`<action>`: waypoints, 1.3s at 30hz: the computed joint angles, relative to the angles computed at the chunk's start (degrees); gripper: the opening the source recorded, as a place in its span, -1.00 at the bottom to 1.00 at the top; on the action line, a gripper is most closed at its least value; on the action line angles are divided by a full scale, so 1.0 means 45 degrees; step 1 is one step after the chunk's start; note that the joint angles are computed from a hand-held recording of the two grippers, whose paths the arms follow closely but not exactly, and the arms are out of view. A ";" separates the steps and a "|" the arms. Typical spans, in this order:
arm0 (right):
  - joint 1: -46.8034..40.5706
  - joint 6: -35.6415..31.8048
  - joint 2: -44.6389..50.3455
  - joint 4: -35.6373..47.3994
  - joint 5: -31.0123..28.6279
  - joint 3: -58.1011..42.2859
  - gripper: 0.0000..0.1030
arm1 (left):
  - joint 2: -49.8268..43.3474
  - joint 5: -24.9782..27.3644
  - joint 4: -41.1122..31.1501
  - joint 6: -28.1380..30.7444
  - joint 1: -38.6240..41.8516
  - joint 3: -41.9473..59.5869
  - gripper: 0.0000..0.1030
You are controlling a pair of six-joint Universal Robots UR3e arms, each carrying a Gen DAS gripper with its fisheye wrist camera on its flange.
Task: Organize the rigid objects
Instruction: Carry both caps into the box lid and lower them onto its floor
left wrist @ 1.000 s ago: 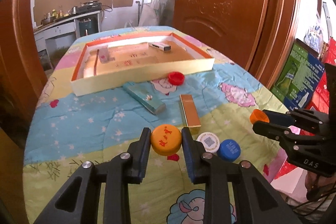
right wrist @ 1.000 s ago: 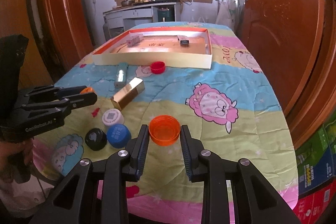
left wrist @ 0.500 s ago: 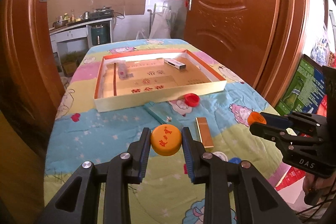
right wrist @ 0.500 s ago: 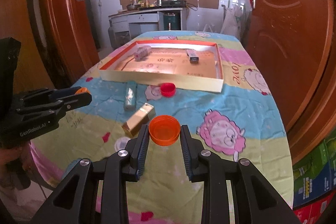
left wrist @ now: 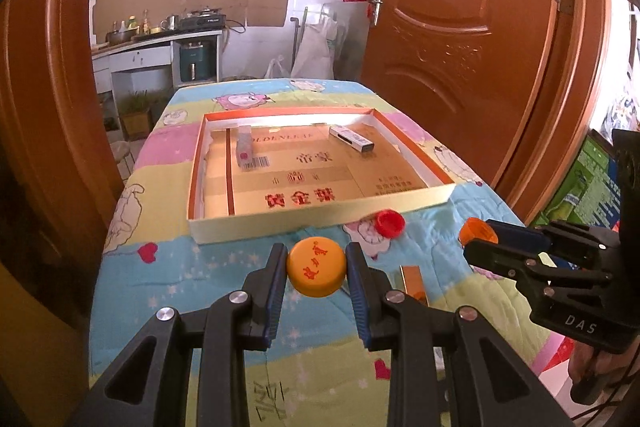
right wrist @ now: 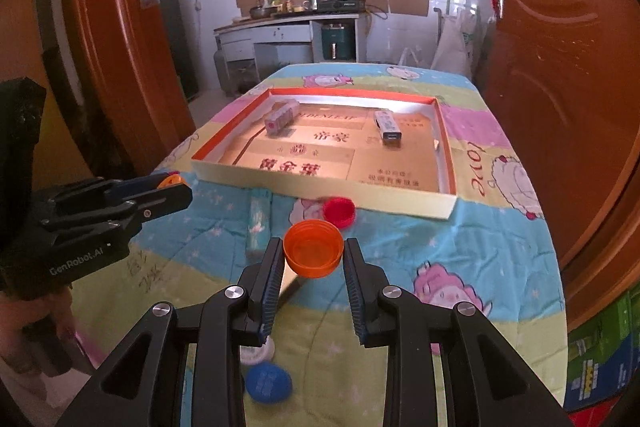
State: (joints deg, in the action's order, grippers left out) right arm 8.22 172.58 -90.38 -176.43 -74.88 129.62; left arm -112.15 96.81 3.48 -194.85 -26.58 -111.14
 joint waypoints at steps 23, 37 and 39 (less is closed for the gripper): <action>-0.0369 -0.0511 0.3398 0.1439 0.0395 -0.5129 -0.40 | -0.2587 -0.0953 -0.3127 0.0919 0.1091 0.5656 -0.41; -0.0705 -0.1234 0.6604 0.3474 0.0623 -0.9642 -0.40 | -0.5724 -0.0988 -0.6273 0.1557 0.1578 1.1441 -0.41; -0.0682 -0.1310 0.7062 0.3660 0.0633 -1.0242 -0.40 | -0.6262 -0.1037 -0.6818 0.1643 0.1640 1.2346 -0.41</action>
State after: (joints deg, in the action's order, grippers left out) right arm 5.15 166.68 -58.60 -159.96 -72.03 83.53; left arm -140.33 92.14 -27.20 -187.45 -19.20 -55.58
